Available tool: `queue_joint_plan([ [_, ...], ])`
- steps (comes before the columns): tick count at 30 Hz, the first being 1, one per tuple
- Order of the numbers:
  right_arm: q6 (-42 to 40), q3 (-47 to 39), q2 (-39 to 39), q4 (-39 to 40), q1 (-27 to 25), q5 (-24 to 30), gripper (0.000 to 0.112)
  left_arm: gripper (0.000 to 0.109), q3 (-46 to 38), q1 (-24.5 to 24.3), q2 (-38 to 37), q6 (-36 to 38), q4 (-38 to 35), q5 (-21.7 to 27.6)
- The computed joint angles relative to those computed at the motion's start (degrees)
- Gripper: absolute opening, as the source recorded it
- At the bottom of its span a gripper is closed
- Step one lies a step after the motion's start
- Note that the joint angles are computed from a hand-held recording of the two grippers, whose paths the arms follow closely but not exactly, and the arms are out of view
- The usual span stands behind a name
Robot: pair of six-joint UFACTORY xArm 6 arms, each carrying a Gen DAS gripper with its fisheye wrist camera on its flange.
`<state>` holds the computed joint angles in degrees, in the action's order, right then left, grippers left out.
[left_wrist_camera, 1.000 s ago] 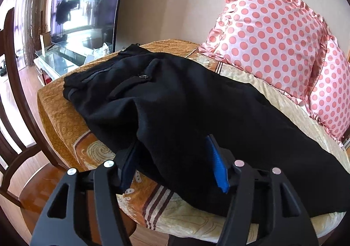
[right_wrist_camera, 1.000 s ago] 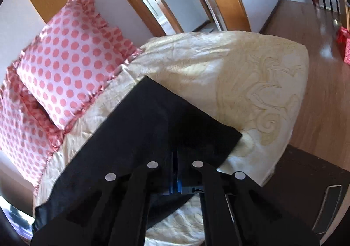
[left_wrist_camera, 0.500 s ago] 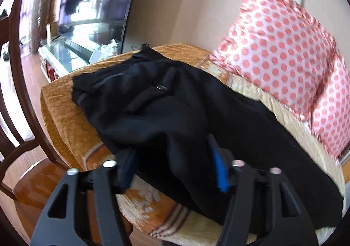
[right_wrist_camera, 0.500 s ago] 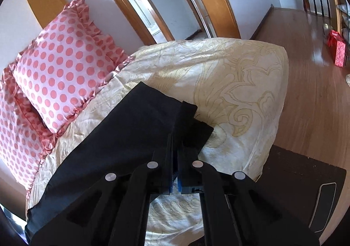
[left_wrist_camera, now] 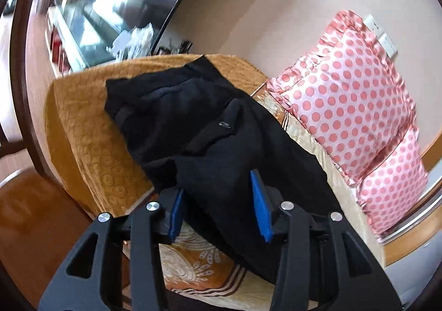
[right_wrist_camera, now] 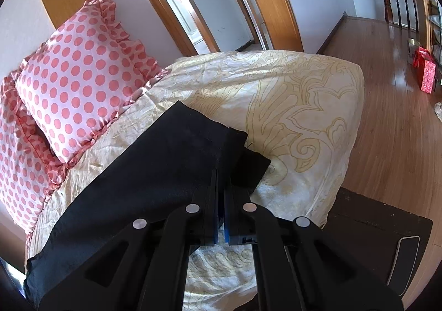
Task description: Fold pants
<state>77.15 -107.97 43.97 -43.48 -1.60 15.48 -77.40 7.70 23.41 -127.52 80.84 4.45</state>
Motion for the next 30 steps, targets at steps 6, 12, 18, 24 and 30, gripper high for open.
queue_joint_plan([
  [6, -0.7, 0.5, -0.3, 0.0, 0.0, 0.0, 0.002, 0.038, 1.4, 1.2, -0.5, 3.4, -6.0, 3.0],
  [12, -1.7, 1.3, -1.7, 0.7, 0.0, 0.9, 0.008, 0.076, 2.8, -4.3, -3.8, 14.8, -14.5, 20.9],
  [18, -0.1, 0.5, -2.4, -0.9, -1.3, 1.7, 0.016, 0.087, 0.0, -10.4, -4.9, 16.1, -5.2, 29.1],
  [24, -4.0, -3.3, -0.3, 3.5, -1.8, 5.3, 0.034, 0.091, -9.5, -14.3, 2.5, 28.8, -6.1, 21.9],
  [30, -8.7, 0.1, -1.0, 9.6, -2.2, 1.6, 0.034, 0.091, -18.3, -17.1, 11.3, 44.4, -15.3, 15.8],
])
